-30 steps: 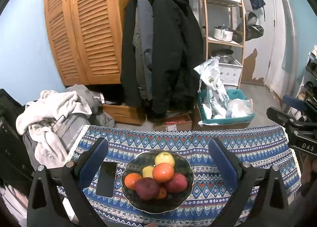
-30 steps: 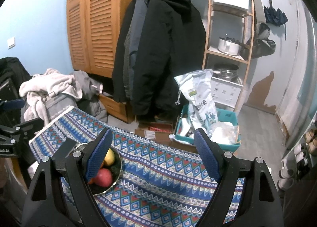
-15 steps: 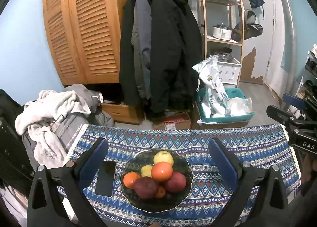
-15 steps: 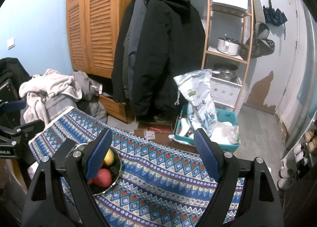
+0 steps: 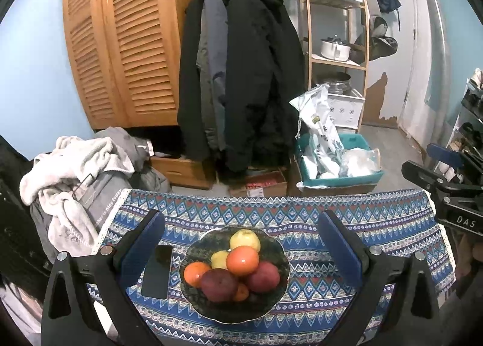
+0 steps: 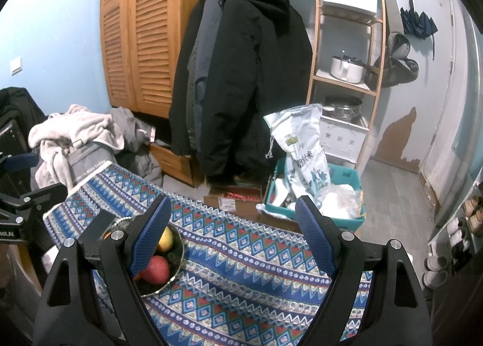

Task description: Organize fruits

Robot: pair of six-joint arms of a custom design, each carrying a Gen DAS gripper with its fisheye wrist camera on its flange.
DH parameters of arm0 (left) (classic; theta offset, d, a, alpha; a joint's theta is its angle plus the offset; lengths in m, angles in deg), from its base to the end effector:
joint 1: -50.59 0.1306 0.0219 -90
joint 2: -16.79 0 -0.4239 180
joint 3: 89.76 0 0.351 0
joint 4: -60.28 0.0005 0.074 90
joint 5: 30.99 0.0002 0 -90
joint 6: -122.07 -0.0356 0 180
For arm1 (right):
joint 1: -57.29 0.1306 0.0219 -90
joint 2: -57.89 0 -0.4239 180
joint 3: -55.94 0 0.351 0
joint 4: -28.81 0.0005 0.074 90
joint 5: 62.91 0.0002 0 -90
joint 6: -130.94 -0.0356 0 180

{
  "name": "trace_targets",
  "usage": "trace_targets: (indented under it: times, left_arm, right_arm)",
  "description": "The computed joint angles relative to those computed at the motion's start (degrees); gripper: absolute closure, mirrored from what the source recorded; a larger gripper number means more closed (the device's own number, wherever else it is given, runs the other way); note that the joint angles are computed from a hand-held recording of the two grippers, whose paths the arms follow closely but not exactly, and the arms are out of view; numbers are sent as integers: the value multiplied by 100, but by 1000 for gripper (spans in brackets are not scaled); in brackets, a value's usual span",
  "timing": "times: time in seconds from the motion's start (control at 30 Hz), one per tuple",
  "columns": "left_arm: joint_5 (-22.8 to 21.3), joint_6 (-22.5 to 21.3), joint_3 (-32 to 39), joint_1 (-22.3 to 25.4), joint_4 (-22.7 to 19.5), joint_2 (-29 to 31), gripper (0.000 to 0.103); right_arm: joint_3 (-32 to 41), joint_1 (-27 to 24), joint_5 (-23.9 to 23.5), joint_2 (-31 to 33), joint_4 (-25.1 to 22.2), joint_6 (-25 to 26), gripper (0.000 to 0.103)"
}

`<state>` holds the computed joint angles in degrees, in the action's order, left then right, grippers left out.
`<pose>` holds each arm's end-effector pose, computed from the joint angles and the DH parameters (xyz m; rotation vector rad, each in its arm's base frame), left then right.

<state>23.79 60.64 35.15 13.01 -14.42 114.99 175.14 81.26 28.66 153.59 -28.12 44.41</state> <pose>0.3805 -0.2676 0.6312 -0.0949 2.2239 0.1247 0.4367 0.1925 0.6318 -0.4967 2.1014 0.1776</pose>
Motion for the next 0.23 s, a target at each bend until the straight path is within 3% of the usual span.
trace_targets:
  times: [0.23]
  left_arm:
    - [-3, 10, 20, -2, -60, 0, 1]
  right_arm:
    - [-2, -5, -11, -1, -1, 5, 20]
